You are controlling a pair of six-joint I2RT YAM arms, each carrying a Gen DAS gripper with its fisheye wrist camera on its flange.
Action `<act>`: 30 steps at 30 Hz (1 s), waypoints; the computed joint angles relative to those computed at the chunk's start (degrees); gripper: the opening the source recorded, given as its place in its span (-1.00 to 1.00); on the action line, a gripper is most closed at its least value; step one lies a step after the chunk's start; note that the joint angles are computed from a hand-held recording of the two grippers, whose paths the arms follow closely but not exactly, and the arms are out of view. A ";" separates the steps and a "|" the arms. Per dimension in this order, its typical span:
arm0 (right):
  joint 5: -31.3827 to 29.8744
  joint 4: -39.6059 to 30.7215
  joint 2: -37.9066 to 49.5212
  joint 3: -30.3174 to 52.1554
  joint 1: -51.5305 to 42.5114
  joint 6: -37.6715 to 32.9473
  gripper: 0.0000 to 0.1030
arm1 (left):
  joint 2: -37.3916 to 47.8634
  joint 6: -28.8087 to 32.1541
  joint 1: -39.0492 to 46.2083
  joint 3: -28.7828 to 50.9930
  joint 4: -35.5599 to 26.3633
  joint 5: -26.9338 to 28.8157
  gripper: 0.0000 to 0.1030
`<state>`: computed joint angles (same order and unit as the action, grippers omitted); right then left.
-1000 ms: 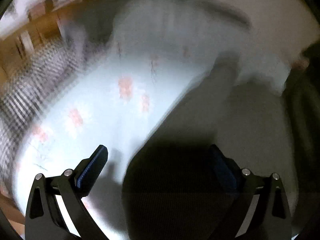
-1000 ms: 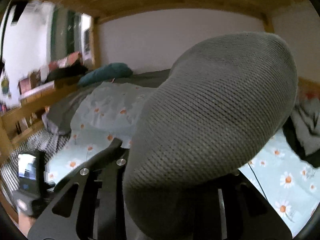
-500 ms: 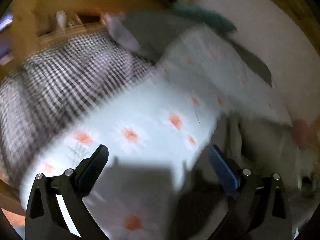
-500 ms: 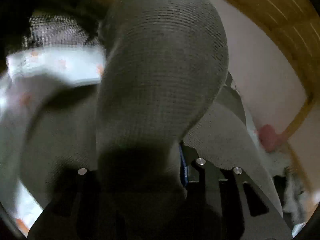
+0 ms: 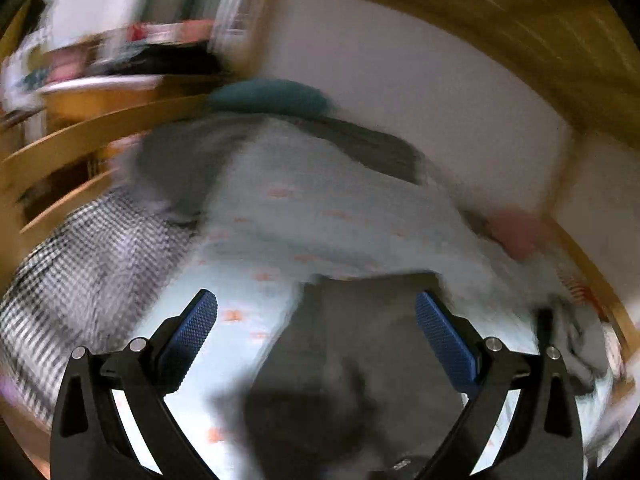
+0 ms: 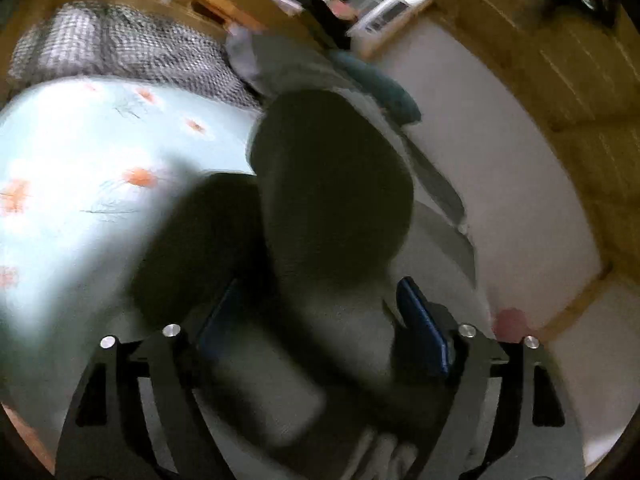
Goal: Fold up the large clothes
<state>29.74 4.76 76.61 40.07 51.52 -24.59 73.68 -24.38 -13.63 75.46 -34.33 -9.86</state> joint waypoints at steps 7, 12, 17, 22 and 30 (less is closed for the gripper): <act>-48.42 -33.53 -19.91 1.94 -23.94 0.38 0.95 | 32.78 5.62 -3.22 19.67 -7.29 2.01 0.91; -61.94 -35.44 -20.75 8.89 -47.20 3.49 0.95 | 29.86 -2.71 2.48 -2.07 12.22 11.01 0.91; -58.37 -39.44 1.92 23.17 -51.19 8.93 0.95 | 25.25 -5.55 2.46 -11.86 19.04 12.15 0.91; -49.52 -43.65 8.89 17.32 -46.14 3.17 0.95 | 23.42 -4.60 4.22 -15.31 21.83 15.08 0.91; -71.41 -58.89 6.64 27.66 -57.03 -3.78 0.92 | 21.76 -4.70 3.57 -18.67 25.92 13.80 0.91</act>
